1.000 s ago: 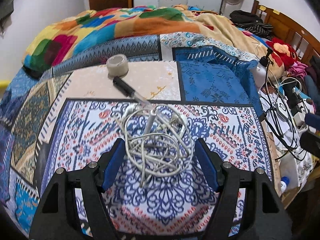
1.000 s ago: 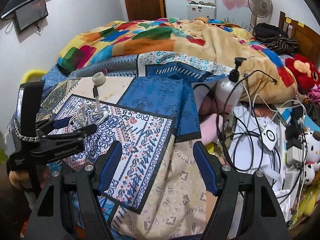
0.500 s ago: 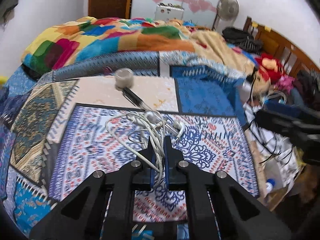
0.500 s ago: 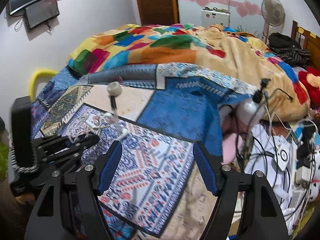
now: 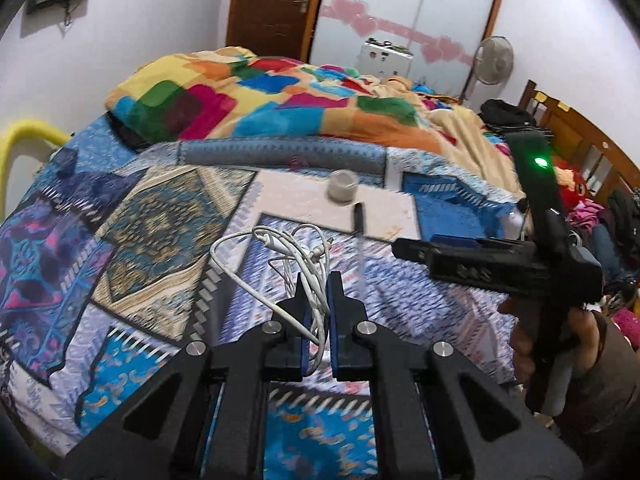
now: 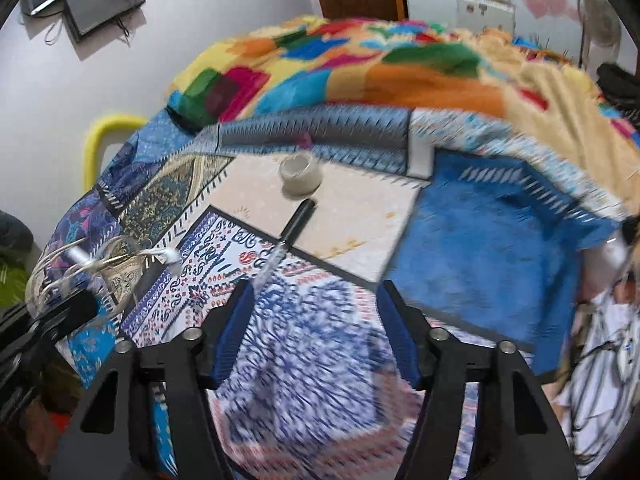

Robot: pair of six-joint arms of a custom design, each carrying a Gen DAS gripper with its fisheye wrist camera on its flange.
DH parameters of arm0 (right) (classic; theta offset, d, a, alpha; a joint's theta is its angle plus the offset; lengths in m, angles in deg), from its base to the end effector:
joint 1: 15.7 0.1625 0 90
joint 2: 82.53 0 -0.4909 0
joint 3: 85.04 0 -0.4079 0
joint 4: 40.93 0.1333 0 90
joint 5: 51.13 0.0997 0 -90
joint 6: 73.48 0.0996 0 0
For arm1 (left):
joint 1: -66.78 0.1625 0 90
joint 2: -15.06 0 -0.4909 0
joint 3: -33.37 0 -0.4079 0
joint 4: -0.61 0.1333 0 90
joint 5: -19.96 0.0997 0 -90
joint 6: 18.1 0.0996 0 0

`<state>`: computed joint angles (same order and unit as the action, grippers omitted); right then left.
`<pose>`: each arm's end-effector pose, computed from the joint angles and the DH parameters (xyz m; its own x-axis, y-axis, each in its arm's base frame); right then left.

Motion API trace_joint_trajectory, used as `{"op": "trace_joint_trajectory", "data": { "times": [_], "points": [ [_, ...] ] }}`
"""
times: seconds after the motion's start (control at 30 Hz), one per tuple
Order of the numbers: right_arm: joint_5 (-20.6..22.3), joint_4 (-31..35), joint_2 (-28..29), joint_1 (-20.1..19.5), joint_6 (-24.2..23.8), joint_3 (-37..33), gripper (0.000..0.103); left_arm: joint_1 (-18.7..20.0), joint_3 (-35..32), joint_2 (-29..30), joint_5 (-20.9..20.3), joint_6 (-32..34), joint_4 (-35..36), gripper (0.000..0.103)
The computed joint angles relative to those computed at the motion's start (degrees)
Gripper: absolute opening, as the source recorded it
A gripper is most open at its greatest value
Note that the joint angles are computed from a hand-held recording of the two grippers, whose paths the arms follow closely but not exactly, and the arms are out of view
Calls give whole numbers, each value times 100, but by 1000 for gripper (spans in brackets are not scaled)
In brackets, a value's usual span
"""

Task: Collect trash
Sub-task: 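Grasp the white earphones with the left tool while the right tool grasps the clear pen, then carry the earphones and pen with both tools over the white bin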

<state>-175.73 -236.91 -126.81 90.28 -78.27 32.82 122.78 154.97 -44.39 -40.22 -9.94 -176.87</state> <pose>0.2375 -0.5508 0.0982 -0.8526 -0.0021 0.5225 -0.3047 0.8144 -0.4939 -0.1656 -0.5724 0.1892 -0.7580 0.4120 -0.5056 0.6193 0.6979 -0.3597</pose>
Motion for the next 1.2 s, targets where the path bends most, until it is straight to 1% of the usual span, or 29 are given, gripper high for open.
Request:
{"op": "trace_joint_trajectory", "data": {
  "times": [0.07, 0.13, 0.2, 0.27, 0.33, 0.37, 0.43, 0.47, 0.53, 0.6, 0.7, 0.8, 0.87, 0.93, 1.03, 1.2],
  "points": [
    [50, 206, 167, -48, 229, -205, 54, 69, 52, -43, 58, -27, -10, 6],
    [28, 344, 304, -51, 360, -364, 51, 109, 97, -58, 177, -19, -35, 6],
    [-46, 431, 466, -30, 424, -534, 49, 159, 114, -76, 189, -26, -18, 6],
    [-424, 188, 708, 90, 279, -694, 48, 200, 124, -89, 195, -32, -8, 6],
    [-671, 193, 828, 160, 187, -813, 48, 197, 157, -85, 265, -4, -64, 6],
    [-855, 71, 924, 207, 115, -861, 46, 199, 162, -91, 261, -6, -63, 6],
    [-1262, -128, 1112, 292, -123, -963, 33, 202, 177, -113, 203, -39, -35, 6],
    [-1482, -265, 1215, 338, -341, -1001, 30, 202, 180, -126, 171, -62, 3, 6],
    [-1448, -295, 1189, 351, -441, -951, 12, 203, 176, -161, 55, -119, 93, 6],
    [-1504, -105, 1149, 379, -406, -939, 9, 146, 200, -204, 36, -147, 133, 6],
    [-1389, 58, 1036, 385, -269, -786, 8, 64, 221, -281, 13, -188, 192, 6],
    [-1193, 244, 846, 402, 36, -556, 8, -62, 287, -425, 48, -224, 228, 6],
    [-1157, 267, 722, 462, 143, -396, 8, -159, 338, -570, 64, -263, 289, 6],
    [-1214, 246, 606, 564, 185, -257, 8, -258, 387, -721, 111, -311, 381, 6],
    [-1184, 279, 357, 747, 302, -43, 8, -420, 463, -985, 185, -399, 526, 6],
    [-1176, 294, -21, 1185, 504, 187, 8, -720, 663, -1534, 408, -567, 744, 6]
  ]
}}
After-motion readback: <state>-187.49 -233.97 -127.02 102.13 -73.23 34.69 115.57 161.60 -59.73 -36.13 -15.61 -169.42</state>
